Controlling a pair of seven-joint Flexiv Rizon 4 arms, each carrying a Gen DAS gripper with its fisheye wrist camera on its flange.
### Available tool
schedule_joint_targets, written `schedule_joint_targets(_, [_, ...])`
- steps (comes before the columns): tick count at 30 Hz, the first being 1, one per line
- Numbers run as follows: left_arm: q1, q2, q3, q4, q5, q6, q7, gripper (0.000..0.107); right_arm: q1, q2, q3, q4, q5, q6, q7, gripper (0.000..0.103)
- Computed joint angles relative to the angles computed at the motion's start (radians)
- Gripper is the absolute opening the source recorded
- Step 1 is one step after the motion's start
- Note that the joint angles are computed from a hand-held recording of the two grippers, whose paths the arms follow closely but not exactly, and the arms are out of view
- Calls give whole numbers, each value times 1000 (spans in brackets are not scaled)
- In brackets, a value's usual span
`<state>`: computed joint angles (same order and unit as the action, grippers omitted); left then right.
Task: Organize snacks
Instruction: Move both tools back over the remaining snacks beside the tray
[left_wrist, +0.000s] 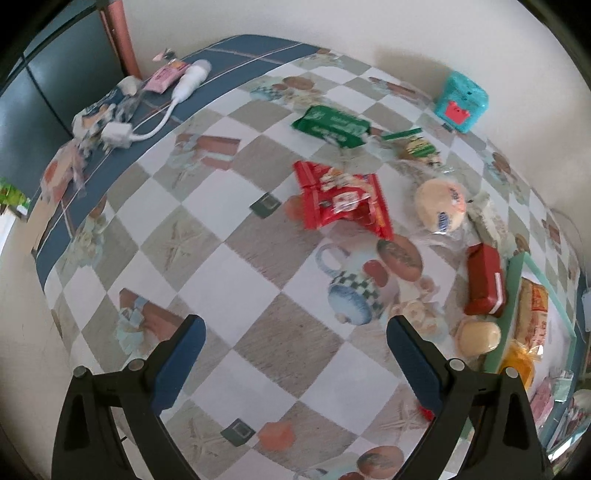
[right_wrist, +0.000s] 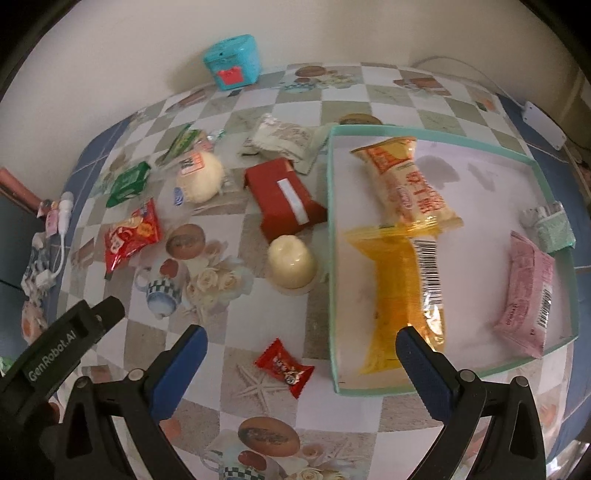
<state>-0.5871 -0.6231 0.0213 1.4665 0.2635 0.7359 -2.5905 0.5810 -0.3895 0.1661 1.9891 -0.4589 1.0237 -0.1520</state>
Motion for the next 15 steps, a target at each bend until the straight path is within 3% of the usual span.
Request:
schedule_joint_targets(5, [8, 6, 6, 29, -15, -33, -37, 99, -15, -18, 26, -11, 55, 28, -51, 101])
schedule_joint_targets(10, [31, 20, -6, 70, -39, 18, -59, 99, -10, -24, 21, -9, 66, 66, -80, 96])
schedule_joint_targets(15, [49, 18, -18, 90, -71, 53, -50, 99, -12, -40, 33, -27, 103, 67, -125, 83])
